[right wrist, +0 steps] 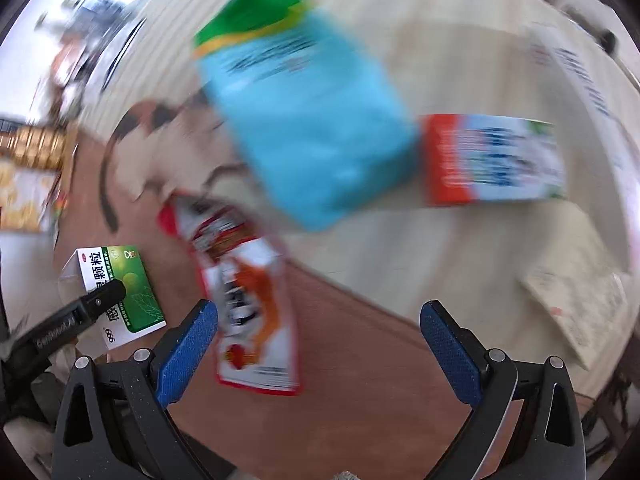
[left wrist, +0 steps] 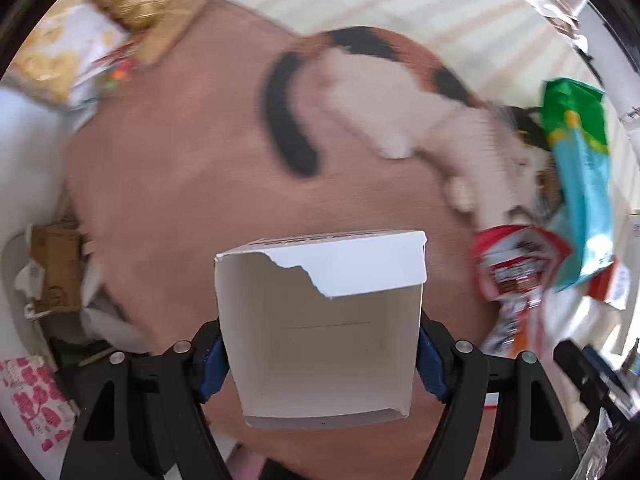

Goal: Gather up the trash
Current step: 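Grasp the red snack pouch with the right gripper while the left grasps the white box, then carry the red pouch and white box to the bin and release both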

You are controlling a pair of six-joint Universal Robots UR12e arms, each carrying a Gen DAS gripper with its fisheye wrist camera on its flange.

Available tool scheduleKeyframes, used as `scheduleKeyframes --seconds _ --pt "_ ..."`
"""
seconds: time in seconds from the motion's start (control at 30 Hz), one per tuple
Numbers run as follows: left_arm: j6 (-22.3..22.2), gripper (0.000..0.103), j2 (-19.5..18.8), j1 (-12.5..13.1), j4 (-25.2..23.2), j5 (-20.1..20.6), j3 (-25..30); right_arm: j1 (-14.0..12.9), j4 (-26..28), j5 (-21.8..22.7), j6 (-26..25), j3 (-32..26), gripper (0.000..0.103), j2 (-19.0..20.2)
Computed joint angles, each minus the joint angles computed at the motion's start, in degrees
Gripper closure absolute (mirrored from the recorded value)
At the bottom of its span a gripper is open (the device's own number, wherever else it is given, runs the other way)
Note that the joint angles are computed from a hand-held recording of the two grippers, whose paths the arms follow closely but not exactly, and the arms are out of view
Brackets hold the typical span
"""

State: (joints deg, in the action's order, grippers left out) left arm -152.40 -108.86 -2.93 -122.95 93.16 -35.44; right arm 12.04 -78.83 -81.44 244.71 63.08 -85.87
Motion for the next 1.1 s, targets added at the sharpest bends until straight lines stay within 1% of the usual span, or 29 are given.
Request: scheduleKeyframes --seconds 0.03,0.1,0.2,0.27,0.33,0.37,0.43,0.47,0.5,0.53,0.6,0.7,0.9,1.0,1.03,1.1 --pt "0.0 0.029 0.5 0.6 1.0 0.7 -0.8 0.3 -0.1 0.1 -1.2 -0.9 0.001 1.1" --pt "-1.0 0.029 0.7 1.4 1.3 1.2 -1.5 1.1 0.4 -0.8 -3.8 -3.0 0.001 3.5" --pt "-2.9 0.029 0.3 1.9 0.9 0.8 -1.6 2.1 3.8 -2.5 -6.8 -6.6 0.001 7.0" --pt "-2.7 0.029 0.3 2.0 1.6 0.6 -1.9 2.2 6.0 -2.8 -7.6 -8.2 0.000 8.6" --pt "-2.0 0.029 0.7 2.0 2.7 0.2 -2.7 2.8 8.2 -4.9 -7.3 -10.3 0.003 10.1" --pt "-1.8 0.029 1.0 1.9 3.1 0.2 -3.1 3.2 9.2 -5.9 -6.9 -11.3 0.006 10.7" --pt "-1.8 0.030 0.8 1.6 3.4 -0.3 -2.8 4.1 12.2 -8.4 -6.3 -14.0 0.016 12.4" --pt "-1.7 0.030 1.0 1.7 3.5 -0.7 -3.0 4.6 13.5 -9.8 -6.0 -15.3 0.026 13.2" --pt "-1.8 0.030 1.0 1.6 3.5 -1.0 -2.7 5.1 12.9 -10.9 -5.7 -15.2 0.036 13.1" --pt "-1.7 0.030 1.1 1.5 3.7 -1.1 -2.7 5.4 12.3 -11.5 -6.0 -15.0 0.038 12.8" --pt "-1.0 0.030 1.6 1.5 4.3 -1.6 -3.0 5.5 11.2 -10.9 -6.1 -14.5 0.046 12.4" --pt "0.1 0.030 2.3 1.5 5.1 -2.4 -3.2 5.5 9.5 -9.4 -5.7 -13.5 0.046 11.3" --pt "2.4 0.030 3.2 3.2 4.7 -6.3 -1.7 7.0 7.3 -10.3 -3.9 -13.9 0.046 10.0" --pt "4.3 0.030 4.0 5.1 4.4 -9.2 -0.6 8.3 6.6 -10.8 -2.7 -15.6 0.046 10.0" --pt "5.1 0.030 4.3 6.0 4.6 -10.1 -0.7 8.1 6.7 -11.0 -3.0 -16.1 0.046 9.9" --pt "6.6 0.030 4.9 7.9 4.2 -12.3 -0.1 9.4 6.7 -11.8 -2.3 -18.3 0.046 10.5"
